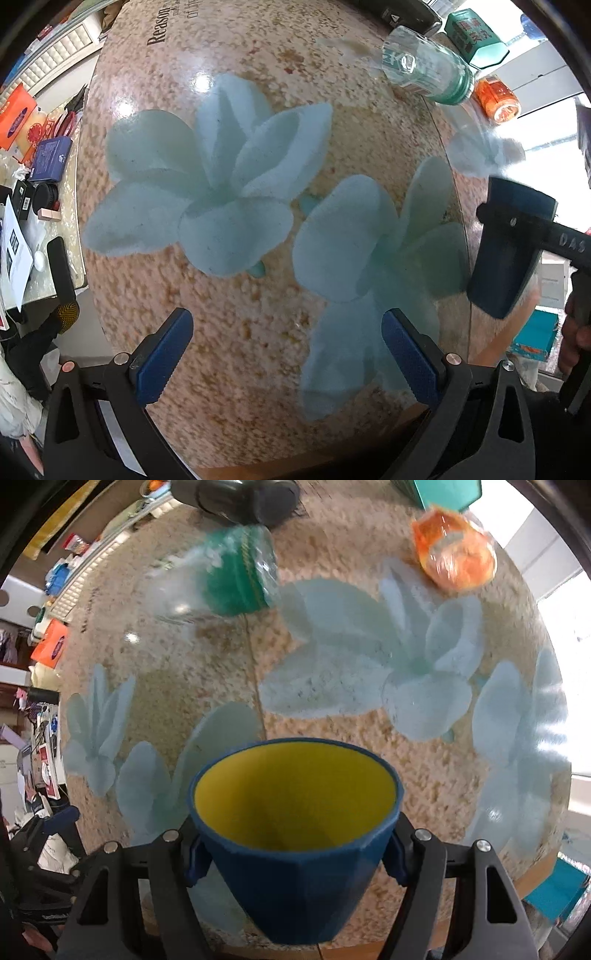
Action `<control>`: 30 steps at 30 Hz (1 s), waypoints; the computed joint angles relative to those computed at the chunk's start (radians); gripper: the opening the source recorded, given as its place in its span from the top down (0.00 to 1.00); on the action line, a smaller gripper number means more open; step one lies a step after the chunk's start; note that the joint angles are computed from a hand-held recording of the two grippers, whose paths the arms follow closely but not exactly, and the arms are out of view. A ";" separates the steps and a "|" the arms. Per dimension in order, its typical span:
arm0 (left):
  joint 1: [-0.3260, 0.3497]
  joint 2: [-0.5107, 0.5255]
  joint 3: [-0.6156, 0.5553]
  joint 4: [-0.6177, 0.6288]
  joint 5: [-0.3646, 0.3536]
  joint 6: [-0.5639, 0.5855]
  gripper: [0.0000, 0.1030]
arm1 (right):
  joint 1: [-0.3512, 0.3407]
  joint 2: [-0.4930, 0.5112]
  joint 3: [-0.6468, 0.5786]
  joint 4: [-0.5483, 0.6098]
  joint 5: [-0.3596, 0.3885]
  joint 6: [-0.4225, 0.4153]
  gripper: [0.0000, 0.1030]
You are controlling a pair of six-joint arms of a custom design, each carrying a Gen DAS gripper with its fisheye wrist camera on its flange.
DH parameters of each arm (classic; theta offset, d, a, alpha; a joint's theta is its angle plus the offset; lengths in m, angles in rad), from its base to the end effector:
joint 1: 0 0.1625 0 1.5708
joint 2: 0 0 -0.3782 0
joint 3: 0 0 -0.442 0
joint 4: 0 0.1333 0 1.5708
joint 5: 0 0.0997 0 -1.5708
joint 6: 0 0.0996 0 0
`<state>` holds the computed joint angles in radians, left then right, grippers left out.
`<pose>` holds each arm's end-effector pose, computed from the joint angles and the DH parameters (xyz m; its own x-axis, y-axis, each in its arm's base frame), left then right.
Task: Flip cup upright
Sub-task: 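Rotate the right tool to turn the blue cup's open rim upward, then lower the upright blue cup onto the table with the right tool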
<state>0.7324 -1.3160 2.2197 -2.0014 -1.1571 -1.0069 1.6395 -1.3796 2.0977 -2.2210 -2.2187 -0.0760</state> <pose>-0.1934 -0.4070 0.0546 -0.8139 -0.0737 -0.5764 -0.0486 0.9971 -0.0589 0.1073 -0.4926 0.1570 -0.7852 -0.1709 0.5952 -0.1285 0.9852 0.1134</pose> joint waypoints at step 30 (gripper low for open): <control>-0.225 -0.039 0.018 0.159 0.022 -0.415 0.00 | -0.022 -0.118 0.151 -0.404 0.067 -0.607 0.31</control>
<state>0.5070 -1.3553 2.2378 -1.8421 -1.1352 -1.4215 1.6176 -1.4981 2.2484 -2.6250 -2.1518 -0.6828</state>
